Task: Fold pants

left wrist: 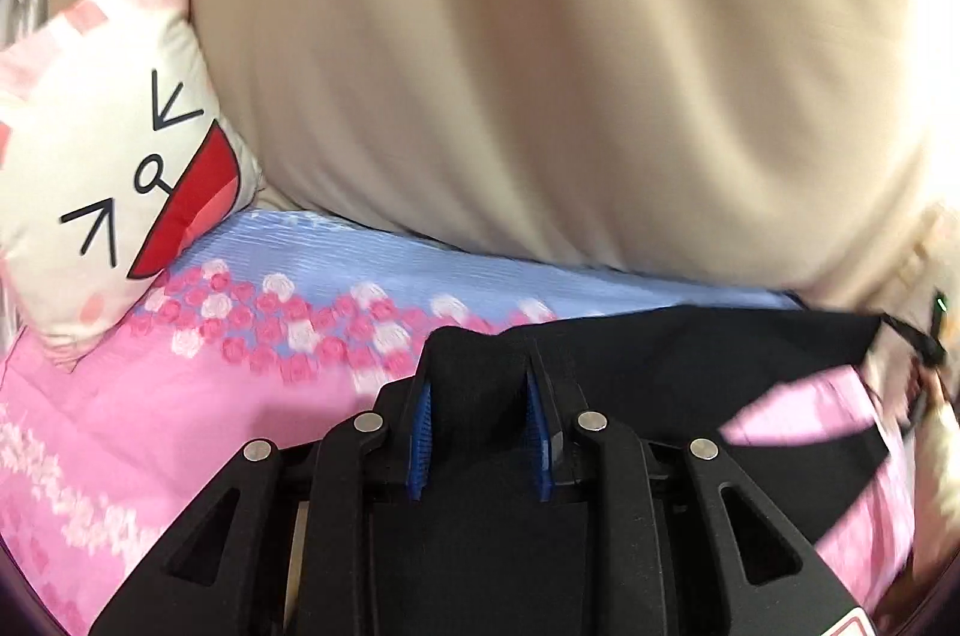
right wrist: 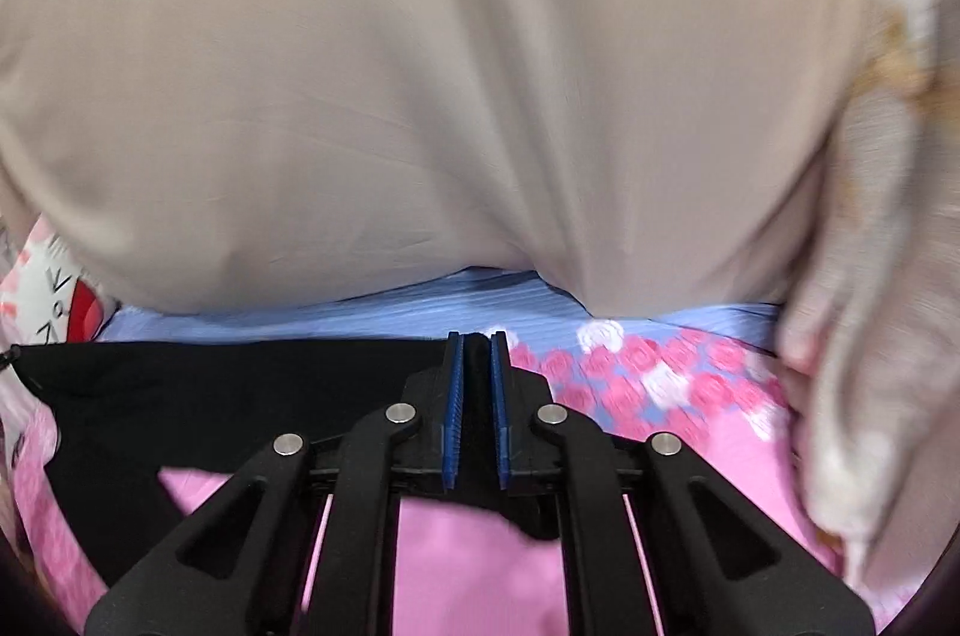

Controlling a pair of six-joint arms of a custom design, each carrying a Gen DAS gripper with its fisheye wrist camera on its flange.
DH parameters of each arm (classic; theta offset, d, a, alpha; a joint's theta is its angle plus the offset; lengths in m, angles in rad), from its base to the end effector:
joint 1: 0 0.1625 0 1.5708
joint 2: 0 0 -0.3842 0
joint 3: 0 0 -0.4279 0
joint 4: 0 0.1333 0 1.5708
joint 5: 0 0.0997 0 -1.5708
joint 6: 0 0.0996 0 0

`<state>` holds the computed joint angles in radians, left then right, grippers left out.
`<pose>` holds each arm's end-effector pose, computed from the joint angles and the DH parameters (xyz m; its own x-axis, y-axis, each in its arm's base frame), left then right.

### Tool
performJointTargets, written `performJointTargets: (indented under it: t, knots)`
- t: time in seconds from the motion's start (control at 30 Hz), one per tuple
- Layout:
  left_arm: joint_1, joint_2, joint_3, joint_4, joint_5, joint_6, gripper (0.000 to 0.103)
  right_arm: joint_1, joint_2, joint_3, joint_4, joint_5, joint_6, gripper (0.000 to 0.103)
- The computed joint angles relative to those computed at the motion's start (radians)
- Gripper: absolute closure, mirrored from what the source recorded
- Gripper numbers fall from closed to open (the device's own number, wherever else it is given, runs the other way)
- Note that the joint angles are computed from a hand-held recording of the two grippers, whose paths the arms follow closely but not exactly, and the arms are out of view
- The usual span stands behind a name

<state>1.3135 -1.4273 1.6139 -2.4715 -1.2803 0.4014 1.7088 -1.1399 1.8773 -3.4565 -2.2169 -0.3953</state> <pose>0.0004 -0.6342 0.4566 -0.8217 0.3430 -0.4551 0.5577 0.6483 -0.5183 0.1539 -0.5749 0.2822 -0.7779 0.2442 0.5791 -0.3857 0.5420 -0.7467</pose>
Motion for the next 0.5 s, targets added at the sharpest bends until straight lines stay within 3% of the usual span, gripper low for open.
performJointTargets:
  t: [0.1,0.2,0.23,0.27,0.4,0.5]
  knots:
    - [0.000,-0.170,0.179,-0.016,-0.005,0.059,0.079,0.038,-0.054,0.140,-0.078,-0.052,0.021,0.095]
    - [0.045,-0.300,0.300,0.026,0.018,0.065,0.079,0.001,-0.180,0.296,-0.088,-0.050,0.055,0.095]
    - [0.061,-0.317,0.324,0.014,0.037,0.061,0.087,-0.002,-0.181,0.331,-0.105,-0.065,0.074,0.095]
    - [0.084,-0.328,0.343,0.009,0.060,0.046,0.087,-0.015,-0.187,0.370,-0.117,-0.064,0.098,0.095]
    - [0.167,-0.258,0.324,0.051,0.238,-0.080,0.087,-0.108,-0.398,0.584,-0.117,-0.025,0.141,0.095]
    - [0.187,-0.226,0.283,0.083,0.219,-0.186,0.089,-0.142,-0.476,0.649,-0.129,-0.067,0.168,0.093]
